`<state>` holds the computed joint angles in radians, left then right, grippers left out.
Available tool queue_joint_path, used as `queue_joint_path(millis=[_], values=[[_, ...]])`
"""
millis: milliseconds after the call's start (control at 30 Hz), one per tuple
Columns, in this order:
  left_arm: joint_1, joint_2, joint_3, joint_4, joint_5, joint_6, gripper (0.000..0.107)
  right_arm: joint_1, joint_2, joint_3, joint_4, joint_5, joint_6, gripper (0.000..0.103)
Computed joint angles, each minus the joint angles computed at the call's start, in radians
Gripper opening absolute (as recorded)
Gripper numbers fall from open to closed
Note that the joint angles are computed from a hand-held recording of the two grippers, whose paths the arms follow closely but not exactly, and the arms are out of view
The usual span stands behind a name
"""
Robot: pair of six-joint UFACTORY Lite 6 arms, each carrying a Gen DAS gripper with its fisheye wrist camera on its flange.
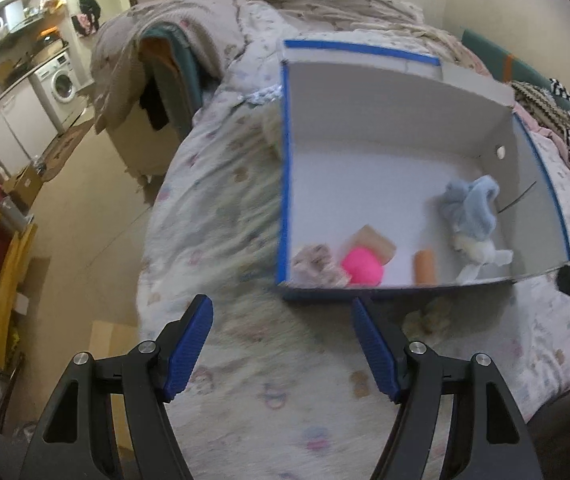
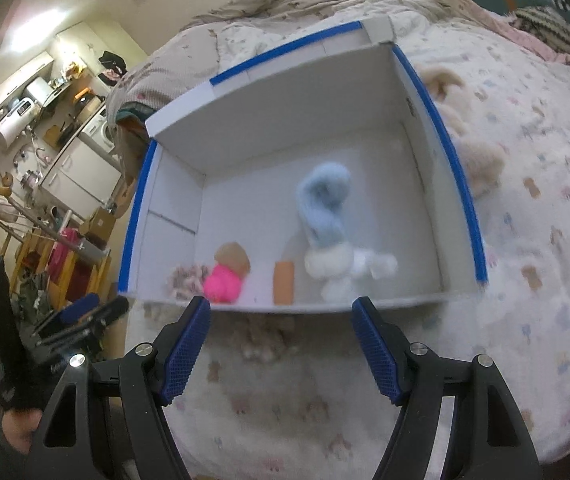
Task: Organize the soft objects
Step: 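Move the right gripper out of the box onto the cream lace bow, then grasp the cream lace bow with the right gripper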
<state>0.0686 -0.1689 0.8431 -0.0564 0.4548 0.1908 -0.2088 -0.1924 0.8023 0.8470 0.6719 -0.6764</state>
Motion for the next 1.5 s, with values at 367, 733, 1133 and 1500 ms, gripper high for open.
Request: queue_joint_path(millis=[367, 733, 1133, 1500], values=[[0.015, 0.038, -0.002, -0.013, 0.005, -0.001, 0.069, 0.067, 0.106, -0.011, 0.005, 0.03, 0.022, 0.077], [0.002, 0.07, 0.012, -0.032, 0.021, 0.012, 0.069, 0.378, 0.373, 0.126, -0.248, -0.17, 0.295, 0.077], [0.028, 0.111, 0.014, -0.019, 0.006, 0.016, 0.069, 0.481, 0.53, 0.244, -0.426, -0.197, 0.465, 0.037], [-0.099, 0.16, 0.007, 0.096, -0.033, -0.133, 0.069, 0.374, 0.276, 0.072, -0.24, -0.142, 0.234, 0.023]])
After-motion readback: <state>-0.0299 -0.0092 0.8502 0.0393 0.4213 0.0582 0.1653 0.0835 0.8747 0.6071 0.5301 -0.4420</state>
